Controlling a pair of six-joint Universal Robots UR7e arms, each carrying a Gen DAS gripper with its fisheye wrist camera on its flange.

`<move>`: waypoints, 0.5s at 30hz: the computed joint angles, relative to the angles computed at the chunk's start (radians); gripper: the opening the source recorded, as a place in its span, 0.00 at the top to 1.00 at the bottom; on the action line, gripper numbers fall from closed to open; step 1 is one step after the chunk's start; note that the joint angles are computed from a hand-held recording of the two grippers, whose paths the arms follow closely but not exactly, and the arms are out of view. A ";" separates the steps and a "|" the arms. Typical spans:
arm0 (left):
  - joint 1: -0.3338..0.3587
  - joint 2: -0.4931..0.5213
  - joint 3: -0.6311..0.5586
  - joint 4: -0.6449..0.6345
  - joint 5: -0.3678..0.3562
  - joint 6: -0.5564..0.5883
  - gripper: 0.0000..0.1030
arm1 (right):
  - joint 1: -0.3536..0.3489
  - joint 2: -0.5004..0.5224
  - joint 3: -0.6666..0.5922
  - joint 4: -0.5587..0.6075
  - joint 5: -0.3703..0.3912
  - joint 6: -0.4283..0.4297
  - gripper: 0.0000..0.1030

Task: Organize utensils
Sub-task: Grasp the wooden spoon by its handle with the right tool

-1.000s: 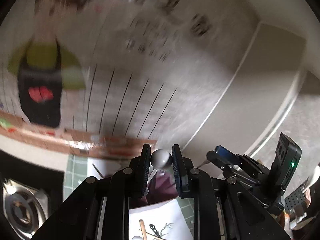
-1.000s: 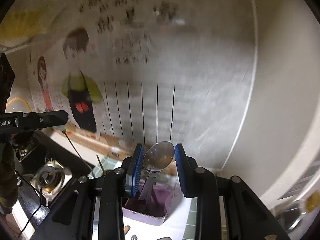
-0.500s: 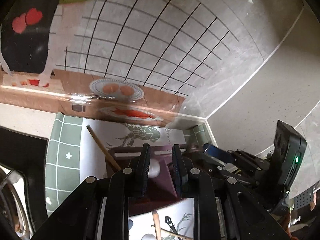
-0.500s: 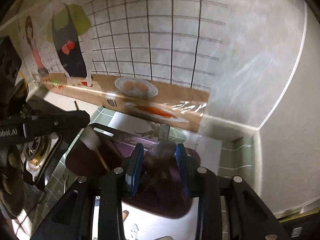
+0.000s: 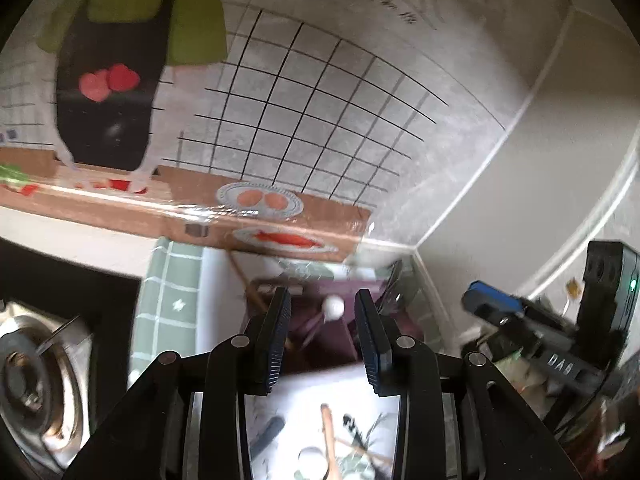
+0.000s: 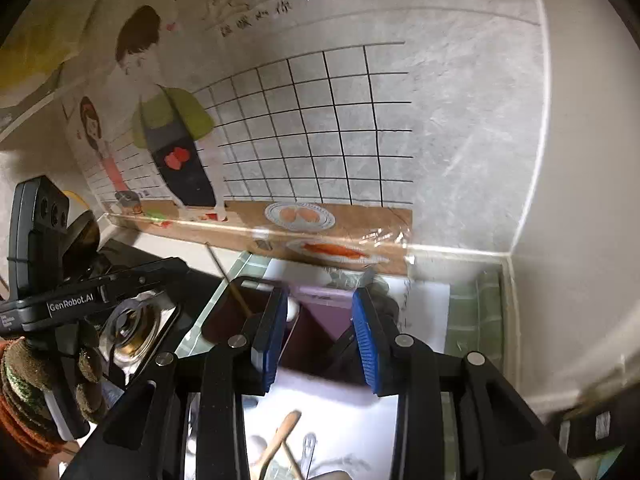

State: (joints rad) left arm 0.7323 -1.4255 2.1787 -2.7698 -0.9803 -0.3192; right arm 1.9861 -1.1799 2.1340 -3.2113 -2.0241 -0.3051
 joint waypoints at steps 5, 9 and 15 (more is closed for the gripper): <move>-0.120 -0.114 0.121 0.091 0.098 -0.085 0.66 | 0.023 -0.079 0.100 0.033 -0.009 0.022 0.69; -0.203 -0.215 0.221 0.210 0.142 -0.172 0.66 | 0.020 -0.130 0.193 0.057 0.012 0.038 0.69; -0.268 -0.334 0.345 0.374 0.138 -0.356 0.66 | -0.018 -0.159 0.301 0.123 0.032 0.104 0.69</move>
State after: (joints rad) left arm 0.4643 -1.7597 2.5237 -2.3953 -0.8418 -0.6756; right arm 1.9679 -1.3387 2.4354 -3.0883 -1.9916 -0.2014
